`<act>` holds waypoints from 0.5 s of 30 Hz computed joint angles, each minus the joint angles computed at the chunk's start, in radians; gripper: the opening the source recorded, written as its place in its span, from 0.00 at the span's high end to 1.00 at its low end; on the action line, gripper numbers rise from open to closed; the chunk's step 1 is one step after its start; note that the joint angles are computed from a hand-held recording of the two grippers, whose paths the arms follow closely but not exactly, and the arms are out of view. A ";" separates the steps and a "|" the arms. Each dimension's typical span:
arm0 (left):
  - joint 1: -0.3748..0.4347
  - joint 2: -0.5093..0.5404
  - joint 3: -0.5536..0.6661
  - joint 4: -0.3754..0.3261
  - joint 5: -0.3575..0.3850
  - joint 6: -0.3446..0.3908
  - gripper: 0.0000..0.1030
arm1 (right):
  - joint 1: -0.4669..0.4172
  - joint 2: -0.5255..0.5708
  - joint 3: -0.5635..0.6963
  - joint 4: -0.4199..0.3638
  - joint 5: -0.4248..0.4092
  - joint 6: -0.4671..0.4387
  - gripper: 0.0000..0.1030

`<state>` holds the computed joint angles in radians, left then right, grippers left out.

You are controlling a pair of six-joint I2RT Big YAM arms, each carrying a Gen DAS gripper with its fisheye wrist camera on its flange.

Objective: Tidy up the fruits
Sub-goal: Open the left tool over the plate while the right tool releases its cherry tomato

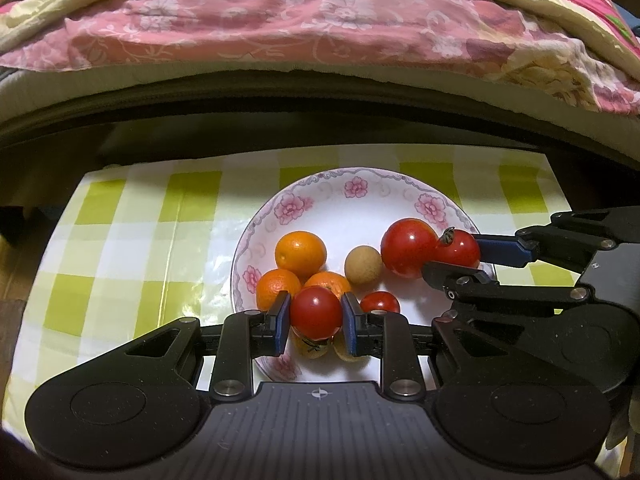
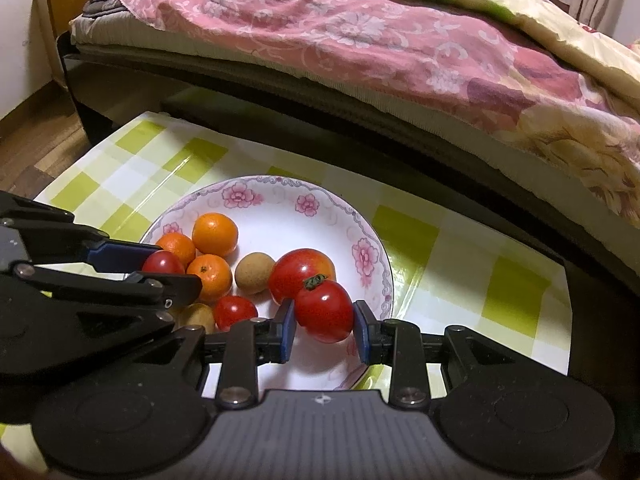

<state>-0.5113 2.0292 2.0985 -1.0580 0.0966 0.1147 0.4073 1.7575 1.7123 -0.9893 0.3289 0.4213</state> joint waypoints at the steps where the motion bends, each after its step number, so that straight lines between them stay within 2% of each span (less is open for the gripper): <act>1: 0.001 0.002 0.003 -0.001 0.002 -0.001 0.68 | 0.000 -0.001 -0.001 0.003 0.000 -0.001 0.67; 15: 0.007 0.013 0.019 0.006 0.019 -0.021 0.69 | -0.003 -0.005 -0.009 0.039 -0.001 0.000 0.67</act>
